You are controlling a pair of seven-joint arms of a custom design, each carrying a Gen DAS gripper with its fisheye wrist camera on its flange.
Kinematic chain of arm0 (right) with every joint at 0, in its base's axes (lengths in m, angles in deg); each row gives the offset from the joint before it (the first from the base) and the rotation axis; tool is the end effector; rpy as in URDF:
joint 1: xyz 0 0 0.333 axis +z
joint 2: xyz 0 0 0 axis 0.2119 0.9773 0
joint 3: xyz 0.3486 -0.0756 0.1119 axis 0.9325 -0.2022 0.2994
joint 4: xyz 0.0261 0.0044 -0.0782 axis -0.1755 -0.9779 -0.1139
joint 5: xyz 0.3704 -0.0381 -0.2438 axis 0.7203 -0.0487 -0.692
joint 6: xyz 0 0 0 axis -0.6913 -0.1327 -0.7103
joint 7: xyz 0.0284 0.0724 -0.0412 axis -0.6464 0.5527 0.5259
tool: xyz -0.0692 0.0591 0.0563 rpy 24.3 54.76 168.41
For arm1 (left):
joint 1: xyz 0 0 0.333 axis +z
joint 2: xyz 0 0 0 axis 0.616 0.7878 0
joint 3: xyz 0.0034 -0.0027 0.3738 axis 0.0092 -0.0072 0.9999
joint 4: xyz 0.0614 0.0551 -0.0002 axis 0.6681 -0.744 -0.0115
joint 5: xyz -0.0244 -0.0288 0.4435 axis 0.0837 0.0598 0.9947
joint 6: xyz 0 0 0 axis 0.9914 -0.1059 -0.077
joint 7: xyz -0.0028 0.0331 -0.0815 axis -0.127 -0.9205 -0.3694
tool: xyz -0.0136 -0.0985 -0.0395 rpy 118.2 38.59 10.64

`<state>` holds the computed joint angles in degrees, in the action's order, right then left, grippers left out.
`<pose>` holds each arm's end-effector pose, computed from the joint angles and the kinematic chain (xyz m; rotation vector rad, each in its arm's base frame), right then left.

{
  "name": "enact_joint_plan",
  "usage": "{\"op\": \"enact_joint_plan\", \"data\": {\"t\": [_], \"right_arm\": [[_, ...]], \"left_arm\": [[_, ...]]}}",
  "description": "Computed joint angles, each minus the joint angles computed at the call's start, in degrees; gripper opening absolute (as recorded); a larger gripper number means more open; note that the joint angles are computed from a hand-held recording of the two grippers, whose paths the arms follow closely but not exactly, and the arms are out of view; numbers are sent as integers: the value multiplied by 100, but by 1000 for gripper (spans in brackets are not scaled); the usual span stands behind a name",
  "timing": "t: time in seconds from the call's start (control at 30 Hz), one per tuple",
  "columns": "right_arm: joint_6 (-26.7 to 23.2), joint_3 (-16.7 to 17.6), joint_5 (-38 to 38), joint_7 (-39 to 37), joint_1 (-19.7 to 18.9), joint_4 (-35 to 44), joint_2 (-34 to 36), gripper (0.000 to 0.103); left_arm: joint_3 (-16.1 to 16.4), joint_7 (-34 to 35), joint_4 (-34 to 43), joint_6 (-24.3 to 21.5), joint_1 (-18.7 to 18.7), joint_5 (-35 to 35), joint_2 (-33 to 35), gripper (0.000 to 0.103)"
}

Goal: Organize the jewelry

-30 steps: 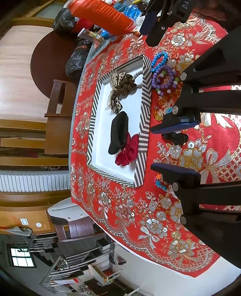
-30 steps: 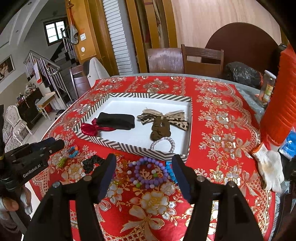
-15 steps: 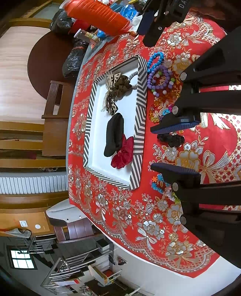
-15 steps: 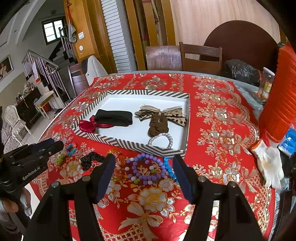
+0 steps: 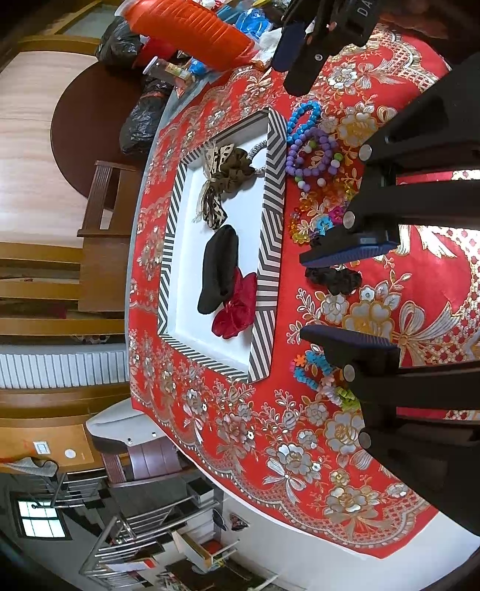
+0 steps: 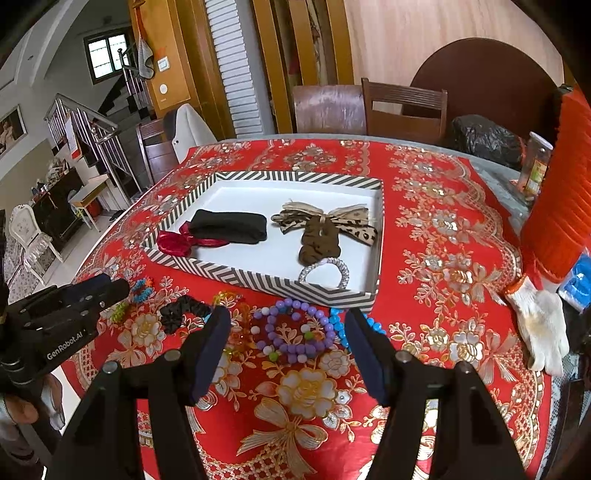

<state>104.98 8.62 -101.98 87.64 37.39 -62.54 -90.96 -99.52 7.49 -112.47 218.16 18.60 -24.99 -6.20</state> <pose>0.4004 0.3587 0.6208 -1.5703 1.9400 -0.5980 0.4705 -0.4027 0.5926 -1.4629 2.1805 -0.8873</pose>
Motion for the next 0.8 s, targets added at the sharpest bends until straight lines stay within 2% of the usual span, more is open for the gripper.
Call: {"op": "enact_joint_plan", "data": {"t": [0.8], "right_arm": [[93,-117,360,-189,3,-123,20,68]], "left_arm": [[206,835,-121,-22,46,-1061,16,46]]}}
